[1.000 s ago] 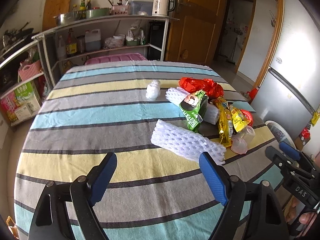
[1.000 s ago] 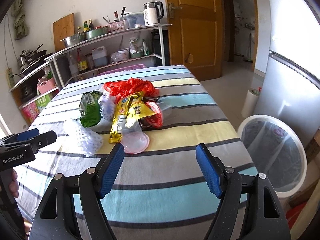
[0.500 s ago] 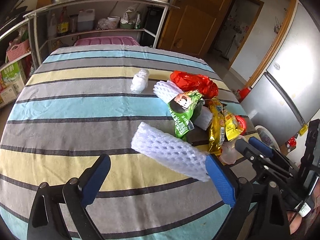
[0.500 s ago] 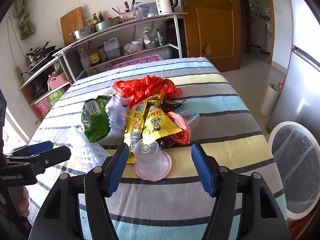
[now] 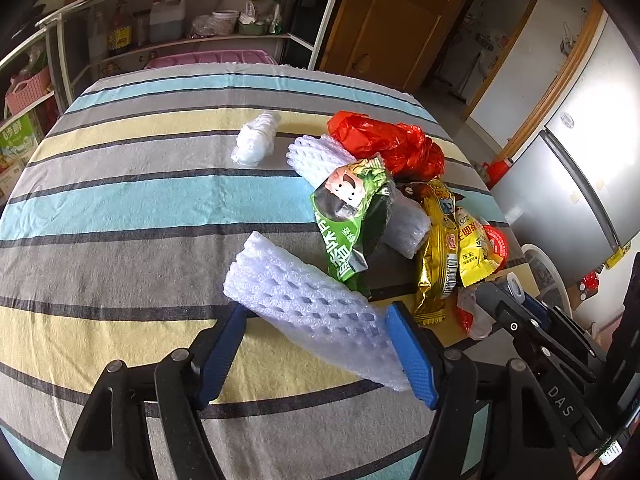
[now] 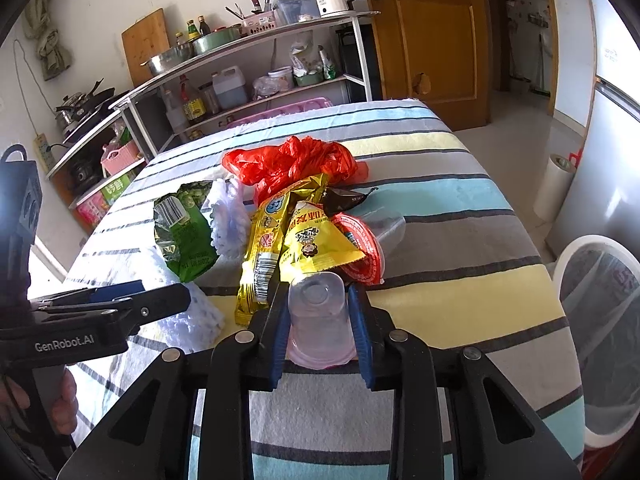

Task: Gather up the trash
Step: 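Grasp the white foam mesh sleeve with the left tool while the right tool holds the cup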

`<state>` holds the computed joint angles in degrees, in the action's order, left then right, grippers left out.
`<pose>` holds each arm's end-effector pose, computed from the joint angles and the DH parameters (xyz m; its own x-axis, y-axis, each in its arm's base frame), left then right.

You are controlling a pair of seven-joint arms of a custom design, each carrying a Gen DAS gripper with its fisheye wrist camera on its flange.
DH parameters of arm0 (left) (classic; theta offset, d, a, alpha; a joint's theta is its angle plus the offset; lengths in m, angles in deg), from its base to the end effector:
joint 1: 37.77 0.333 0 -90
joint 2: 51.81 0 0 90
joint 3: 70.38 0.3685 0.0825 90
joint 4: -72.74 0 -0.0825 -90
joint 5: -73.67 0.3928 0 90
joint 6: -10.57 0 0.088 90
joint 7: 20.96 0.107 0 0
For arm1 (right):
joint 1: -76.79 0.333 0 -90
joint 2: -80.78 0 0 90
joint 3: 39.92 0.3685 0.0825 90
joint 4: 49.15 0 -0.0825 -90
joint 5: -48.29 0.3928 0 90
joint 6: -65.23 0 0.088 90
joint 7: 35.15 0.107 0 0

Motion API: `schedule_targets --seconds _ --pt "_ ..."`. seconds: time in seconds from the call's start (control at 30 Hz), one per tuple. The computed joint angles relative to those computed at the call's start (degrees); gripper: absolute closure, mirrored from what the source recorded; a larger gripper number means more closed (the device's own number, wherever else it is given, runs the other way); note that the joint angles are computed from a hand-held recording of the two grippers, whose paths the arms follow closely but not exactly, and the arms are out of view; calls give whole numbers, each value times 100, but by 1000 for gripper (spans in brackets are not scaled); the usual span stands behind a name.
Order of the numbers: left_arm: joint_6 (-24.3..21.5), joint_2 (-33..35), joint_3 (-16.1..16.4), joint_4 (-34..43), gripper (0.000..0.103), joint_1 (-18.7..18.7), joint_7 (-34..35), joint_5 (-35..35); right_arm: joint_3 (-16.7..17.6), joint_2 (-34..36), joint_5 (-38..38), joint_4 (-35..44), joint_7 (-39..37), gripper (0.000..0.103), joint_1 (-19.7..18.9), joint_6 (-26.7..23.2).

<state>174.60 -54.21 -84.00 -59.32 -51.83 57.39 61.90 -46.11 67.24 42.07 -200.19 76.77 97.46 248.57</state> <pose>0.4957 -0.2488 0.4774 -0.1695 -0.9519 0.2552 -0.8607 0.0168 -0.5089 0.4413 0.1225 0.4645 0.0635 -0.9729 -0.2224 -0.7240 0.1085 -0.6812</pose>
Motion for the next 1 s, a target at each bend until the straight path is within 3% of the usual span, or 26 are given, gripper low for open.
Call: schedule_targets --seconds 0.1,0.17,0.23,0.47,0.57,0.67,0.7,0.77,0.8,0.87,0.93,1.0 --pt "-7 9 0 6 39 -4 -3 -3 150 -43 -64 -44 77 73 -173 45" --pt "-30 -12 11 9 49 -15 99 -84 134 -74 -79 -70 96 73 -153 43" --pt "-51 -53 19 -5 55 -23 257 -146 -28 -98 -52 -96 56 73 20 66" --pt "-174 -239 -28 -40 72 130 65 649 -398 -172 55 -189 -23 73 435 190" --pt "-284 -224 63 92 72 71 465 212 -459 -201 50 -234 26 73 491 263" --pt "-346 -109 -59 217 71 247 -219 1089 -386 -263 1 -295 131 74 394 320" --pt "-484 -46 -44 291 70 226 -217 1041 -369 -293 -21 -325 169 74 368 336" --pt "-536 26 13 321 64 152 -28 540 -372 -338 -77 -352 219 73 346 342" --pt "-460 21 0 263 60 170 -372 783 -361 -356 -103 -369 242 73 320 351" --pt "-392 16 -23 213 44 228 -1059 1438 -405 -370 -148 -385 276 73 328 362" --pt "-407 28 7 181 39 220 -1259 1350 -59 -359 -231 -385 349 73 -46 343" --pt "-450 48 26 186 39 200 -1324 1192 -150 -334 -280 -383 355 73 46 351"
